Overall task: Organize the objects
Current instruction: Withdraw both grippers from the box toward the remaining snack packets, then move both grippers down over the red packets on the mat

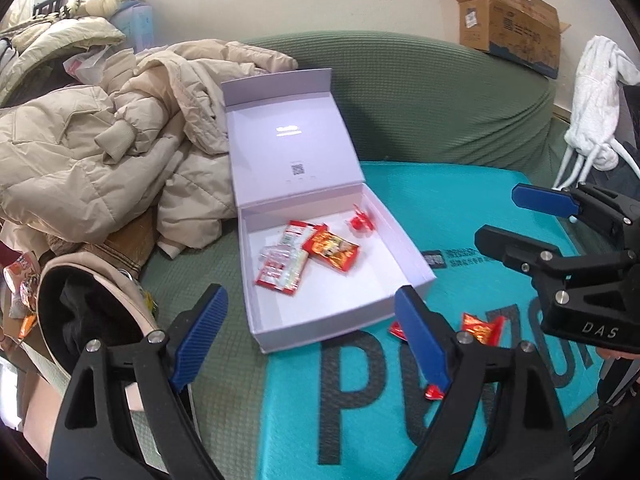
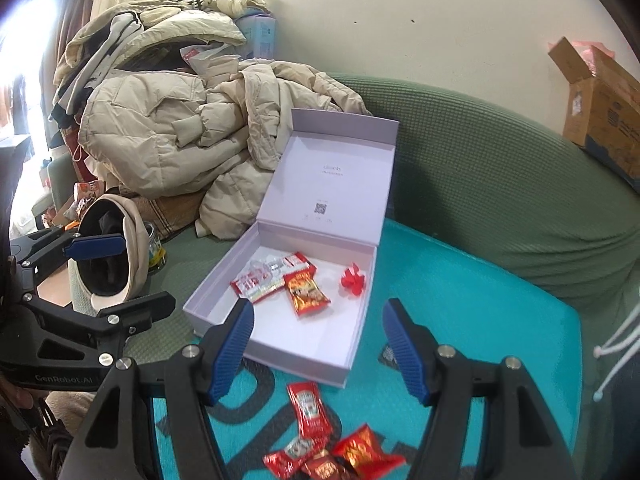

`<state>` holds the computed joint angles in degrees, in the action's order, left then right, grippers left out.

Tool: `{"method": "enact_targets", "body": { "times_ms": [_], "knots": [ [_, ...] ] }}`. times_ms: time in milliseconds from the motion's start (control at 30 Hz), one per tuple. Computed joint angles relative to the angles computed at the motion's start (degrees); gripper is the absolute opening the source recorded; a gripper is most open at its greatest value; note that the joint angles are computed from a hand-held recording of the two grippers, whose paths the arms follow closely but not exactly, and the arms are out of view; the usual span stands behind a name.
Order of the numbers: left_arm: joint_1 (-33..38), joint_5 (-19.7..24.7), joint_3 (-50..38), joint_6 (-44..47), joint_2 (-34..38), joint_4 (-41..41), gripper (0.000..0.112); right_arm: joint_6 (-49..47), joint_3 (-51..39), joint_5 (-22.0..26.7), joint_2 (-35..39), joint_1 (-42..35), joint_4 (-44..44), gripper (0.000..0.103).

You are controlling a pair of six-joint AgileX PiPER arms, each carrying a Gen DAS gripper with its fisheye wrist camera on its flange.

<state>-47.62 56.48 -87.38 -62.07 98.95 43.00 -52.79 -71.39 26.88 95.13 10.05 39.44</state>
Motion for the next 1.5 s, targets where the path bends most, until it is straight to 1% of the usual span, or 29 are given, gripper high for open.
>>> {"method": "enact_targets", "body": {
  "times_ms": [200,267,367,667,833,933,1100,1267,1500],
  "knots": [
    [-4.11,-0.08,-0.53,-2.07,1.43,-0.27,0.085,-5.30,7.34,0.39,-5.36,-4.18,3.69,0.068],
    [-5.05,-0.77,-0.51,-2.49,1.85,-0.90,0.085,-7.39,9.39,0.88,-6.68,-5.94,4.93,0.068],
    [-6.69,-0.56,-1.09,-2.89,3.03,-1.00,0.085,-9.82,12.00,1.41,-8.18,-8.23,6.54,0.068],
    [-8.58,-2.56,-1.44,-3.00,6.49,-3.39,0.085,-16.44,17.47,2.50,-9.49,-13.31,11.09,0.068],
    [-7.98,-5.15,0.01,-2.79,8.04,-6.04,0.085,-20.74,19.42,2.46,-7.99,-15.08,14.06,0.068],
    [-6.95,-7.69,1.48,-2.45,8.56,-8.02,0.085,-22.33,20.23,1.87,-6.61,-15.13,15.25,0.068],
    [-5.83,-10.84,3.68,-2.97,8.94,-8.90,0.085,-25.41,21.51,0.92,-4.10,-14.79,18.38,0.068],
    [-4.63,-13.57,4.29,-0.30,10.67,-11.02,0.085,-27.36,21.81,-0.53,-0.50,-13.56,19.02,0.068],
    [-3.26,-17.19,3.01,5.01,14.30,-16.30,0.085,-30.00,21.13,-1.54,3.91,-13.97,20.65,0.068]
  ]
}}
